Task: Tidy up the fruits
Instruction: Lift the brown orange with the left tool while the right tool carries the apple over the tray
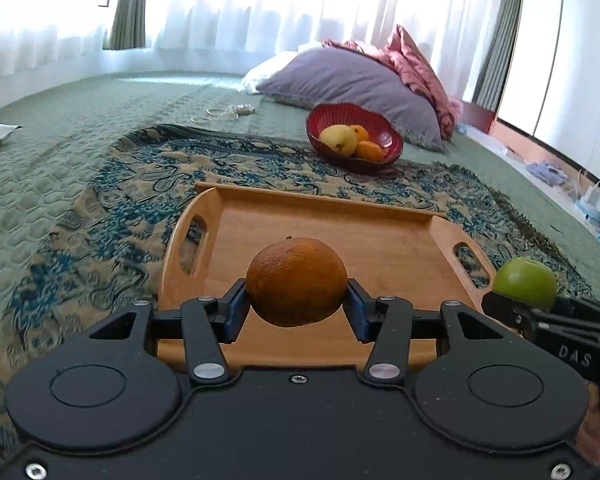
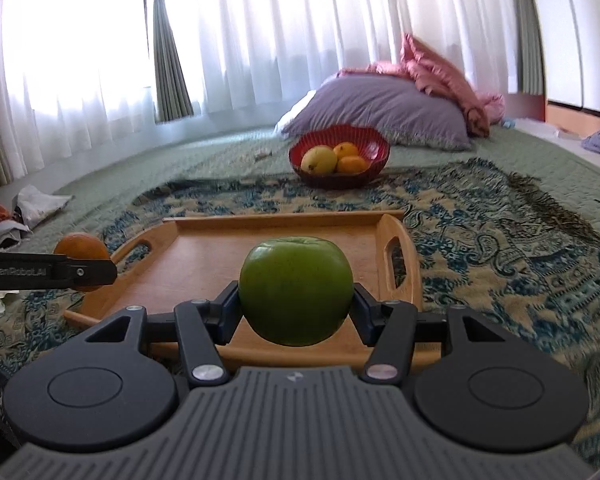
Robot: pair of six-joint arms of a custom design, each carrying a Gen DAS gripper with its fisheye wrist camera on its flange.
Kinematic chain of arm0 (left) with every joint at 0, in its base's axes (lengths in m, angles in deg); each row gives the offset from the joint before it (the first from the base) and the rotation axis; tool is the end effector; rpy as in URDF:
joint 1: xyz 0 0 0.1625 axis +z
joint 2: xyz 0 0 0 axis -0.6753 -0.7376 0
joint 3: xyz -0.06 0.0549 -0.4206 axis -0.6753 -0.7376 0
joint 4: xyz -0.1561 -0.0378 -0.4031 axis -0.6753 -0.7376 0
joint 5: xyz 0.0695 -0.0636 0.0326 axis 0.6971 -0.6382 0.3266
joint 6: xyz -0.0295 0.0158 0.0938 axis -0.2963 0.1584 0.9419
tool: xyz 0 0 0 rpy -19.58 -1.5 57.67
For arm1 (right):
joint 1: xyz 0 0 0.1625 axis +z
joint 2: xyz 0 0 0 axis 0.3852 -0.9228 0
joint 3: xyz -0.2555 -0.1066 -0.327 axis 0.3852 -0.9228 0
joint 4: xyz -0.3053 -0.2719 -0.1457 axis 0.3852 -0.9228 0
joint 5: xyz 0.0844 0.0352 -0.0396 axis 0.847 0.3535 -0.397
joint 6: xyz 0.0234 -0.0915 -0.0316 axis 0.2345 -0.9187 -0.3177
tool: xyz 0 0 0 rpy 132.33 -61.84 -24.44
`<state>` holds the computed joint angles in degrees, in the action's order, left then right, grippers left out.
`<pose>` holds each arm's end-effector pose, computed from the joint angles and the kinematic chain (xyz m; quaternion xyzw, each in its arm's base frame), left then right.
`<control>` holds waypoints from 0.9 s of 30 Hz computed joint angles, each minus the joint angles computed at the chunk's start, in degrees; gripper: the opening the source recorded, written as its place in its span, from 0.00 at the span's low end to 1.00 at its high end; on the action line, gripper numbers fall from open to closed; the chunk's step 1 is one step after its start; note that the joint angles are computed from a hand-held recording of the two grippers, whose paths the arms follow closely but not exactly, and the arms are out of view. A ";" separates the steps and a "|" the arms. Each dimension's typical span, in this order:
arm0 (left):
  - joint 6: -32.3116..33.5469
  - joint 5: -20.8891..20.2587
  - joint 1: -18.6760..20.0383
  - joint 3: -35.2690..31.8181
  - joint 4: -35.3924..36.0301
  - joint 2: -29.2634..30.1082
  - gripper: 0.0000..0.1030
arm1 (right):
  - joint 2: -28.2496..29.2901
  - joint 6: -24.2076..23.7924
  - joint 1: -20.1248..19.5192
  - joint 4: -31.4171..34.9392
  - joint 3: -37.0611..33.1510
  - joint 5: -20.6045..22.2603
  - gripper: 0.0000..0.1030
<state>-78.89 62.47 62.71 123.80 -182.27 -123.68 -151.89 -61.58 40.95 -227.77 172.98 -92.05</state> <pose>-0.3705 -0.3765 -0.0058 0.0811 0.8237 -0.4716 0.3042 -0.0104 -0.3906 0.3221 0.3112 -0.8414 0.4052 0.1759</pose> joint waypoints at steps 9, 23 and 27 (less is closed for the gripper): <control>15.26 -8.52 9.18 -6.07 -8.91 0.52 0.47 | 12.20 10.54 10.65 7.02 -14.03 -16.42 0.57; 20.11 -11.06 14.40 -10.55 -7.94 3.69 0.47 | 20.85 11.87 15.30 5.48 -18.60 -24.91 0.57; 20.44 -10.90 14.75 -10.96 -7.94 4.14 0.47 | 21.67 11.74 15.38 5.01 -18.36 -25.00 0.57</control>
